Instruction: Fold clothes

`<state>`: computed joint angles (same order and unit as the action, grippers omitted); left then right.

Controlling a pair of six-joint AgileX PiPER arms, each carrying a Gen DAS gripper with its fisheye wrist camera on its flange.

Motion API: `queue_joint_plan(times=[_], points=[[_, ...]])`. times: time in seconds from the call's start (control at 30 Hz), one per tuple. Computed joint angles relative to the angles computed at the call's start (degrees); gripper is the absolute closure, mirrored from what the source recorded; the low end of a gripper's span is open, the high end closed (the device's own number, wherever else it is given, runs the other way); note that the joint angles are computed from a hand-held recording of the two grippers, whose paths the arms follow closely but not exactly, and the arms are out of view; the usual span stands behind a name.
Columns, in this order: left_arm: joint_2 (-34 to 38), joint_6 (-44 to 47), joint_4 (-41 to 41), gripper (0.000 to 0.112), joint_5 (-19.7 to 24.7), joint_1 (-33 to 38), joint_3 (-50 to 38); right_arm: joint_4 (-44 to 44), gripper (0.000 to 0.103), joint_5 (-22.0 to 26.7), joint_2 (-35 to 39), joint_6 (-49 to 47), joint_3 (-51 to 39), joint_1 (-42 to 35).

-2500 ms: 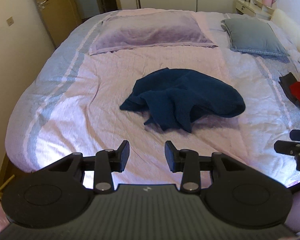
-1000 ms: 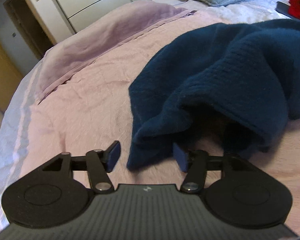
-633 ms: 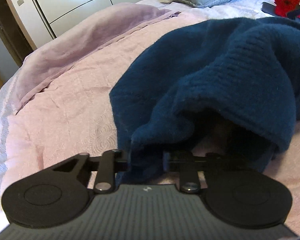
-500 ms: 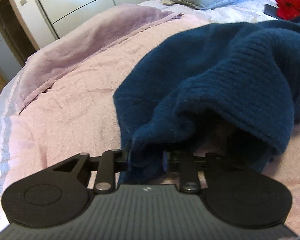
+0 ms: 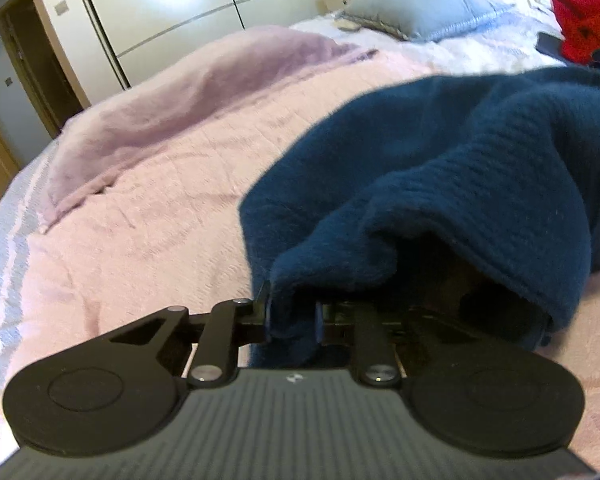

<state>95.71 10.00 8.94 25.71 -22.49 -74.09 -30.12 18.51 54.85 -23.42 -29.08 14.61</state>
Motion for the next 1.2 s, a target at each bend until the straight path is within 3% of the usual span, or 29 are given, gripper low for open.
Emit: queue_joint_plan(times=[0.07,0.2,0.4,0.47,0.5,0.57,0.67,0.83,0.9,1.1,1.2], points=[[-0.19,0.18,0.08,0.096,0.24,0.13,-0.13,3.79,0.031,2.41,-2.41,-4.14,-1.15,-0.55],[0.39,-2.26,2.53,0.091,-0.21,-0.39,-0.04,-7.6,0.031,5.67,-2.47,5.57,-0.62,0.49],[1.6,-7.95,6.99,0.09,-3.71,-1.31,1.74,-21.74,0.032,-2.76,-0.3,13.43,4.36,-0.94],[2.11,-4.37,3.25,0.096,-3.81,-0.77,0.95,-17.87,0.032,-6.63,-0.41,8.04,5.06,-1.22],[2.19,-2.84,1.71,0.098,-3.35,-0.52,0.3,-12.49,0.052,-7.61,-0.28,2.31,4.89,-0.95],[1.17,-2.14,-0.19,0.099,-2.72,0.06,-0.54,-1.04,0.098,-4.66,0.79,-6.19,2.24,-0.38],[-1.29,-2.28,-2.95,0.101,-1.71,1.37,-2.17,16.15,0.098,-0.23,-1.62,-16.79,-1.81,-2.96],[-5.78,1.6,-11.65,0.103,3.8,4.2,-10.35,41.48,0.101,10.71,-8.63,-30.67,-14.5,-17.14],[-6.75,2.55,-11.85,0.104,6.79,3.81,-15.91,41.43,0.101,14.92,-9.09,-25.64,-21.8,-19.02],[-4.11,6.16,-13.74,0.104,18.48,4.01,-43.53,27.21,0.101,24.09,-7.45,-3.38,-45.68,-12.86],[-0.49,7.4,-14.87,0.104,24.55,4.63,-60.72,13.79,0.101,29.28,-5.42,6.95,-58.56,-2.77]])
